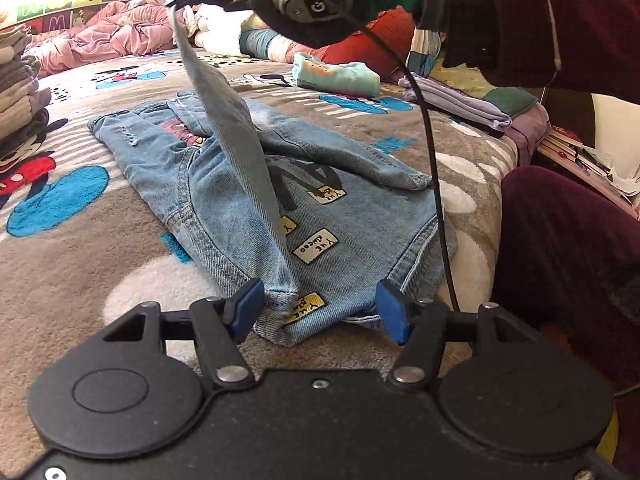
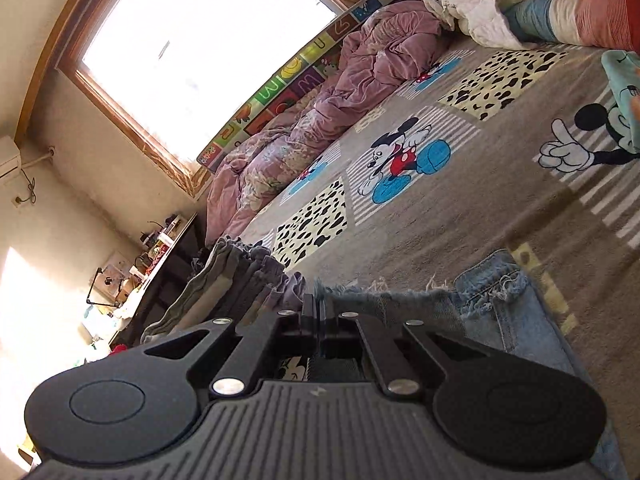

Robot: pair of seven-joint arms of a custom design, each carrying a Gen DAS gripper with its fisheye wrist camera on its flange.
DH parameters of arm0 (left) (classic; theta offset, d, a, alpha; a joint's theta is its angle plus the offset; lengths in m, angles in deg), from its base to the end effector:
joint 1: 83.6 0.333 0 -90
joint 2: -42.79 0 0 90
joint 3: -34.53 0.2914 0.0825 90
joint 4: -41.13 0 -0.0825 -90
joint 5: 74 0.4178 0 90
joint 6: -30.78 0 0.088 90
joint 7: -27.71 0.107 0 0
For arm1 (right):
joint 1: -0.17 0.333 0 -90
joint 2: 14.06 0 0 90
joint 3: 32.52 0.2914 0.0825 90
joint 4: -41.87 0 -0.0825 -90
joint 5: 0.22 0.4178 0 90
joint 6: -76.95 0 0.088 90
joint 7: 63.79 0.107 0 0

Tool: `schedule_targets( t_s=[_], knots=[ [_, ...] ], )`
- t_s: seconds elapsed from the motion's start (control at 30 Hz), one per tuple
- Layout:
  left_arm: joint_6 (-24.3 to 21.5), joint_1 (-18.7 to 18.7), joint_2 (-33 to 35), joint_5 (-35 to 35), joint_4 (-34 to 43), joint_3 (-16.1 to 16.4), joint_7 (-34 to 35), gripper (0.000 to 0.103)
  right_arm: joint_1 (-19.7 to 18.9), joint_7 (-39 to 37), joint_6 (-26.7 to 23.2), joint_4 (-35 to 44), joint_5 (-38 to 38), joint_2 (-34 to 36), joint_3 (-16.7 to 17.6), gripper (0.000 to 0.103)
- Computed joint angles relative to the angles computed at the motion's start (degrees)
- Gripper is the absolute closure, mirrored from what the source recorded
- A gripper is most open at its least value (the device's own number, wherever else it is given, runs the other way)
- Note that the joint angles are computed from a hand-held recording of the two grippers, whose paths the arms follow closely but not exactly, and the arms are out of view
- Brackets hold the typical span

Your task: Fold clothes

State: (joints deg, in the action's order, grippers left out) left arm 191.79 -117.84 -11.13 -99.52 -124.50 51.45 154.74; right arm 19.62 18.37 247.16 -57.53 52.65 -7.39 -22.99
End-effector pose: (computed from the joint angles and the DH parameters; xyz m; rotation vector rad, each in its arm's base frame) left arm 0.3615 -0.1020 0.4691 -1.2082 2.2818 -1.2560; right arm 0.6125 0.2704 0.5829 -1.2361 1.5044 -0.0386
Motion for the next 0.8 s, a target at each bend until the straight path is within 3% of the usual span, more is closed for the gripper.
schedule_targets(
  t_s=[0.23,0.8],
  knots=[
    [-1.4,-0.6,-0.4,-1.2,0.4,2.0,2.4,0.042,2.9,12.0,-1.1,5.2,-15.6,7.1,-1.4,0.099],
    [-4.1,0.2,0.6,-7.3,1.6,2.3,8.5,0.040,5.0,21.8,-4.8,13.1,-30.0,15.5,-2.4,0.099]
  ],
)
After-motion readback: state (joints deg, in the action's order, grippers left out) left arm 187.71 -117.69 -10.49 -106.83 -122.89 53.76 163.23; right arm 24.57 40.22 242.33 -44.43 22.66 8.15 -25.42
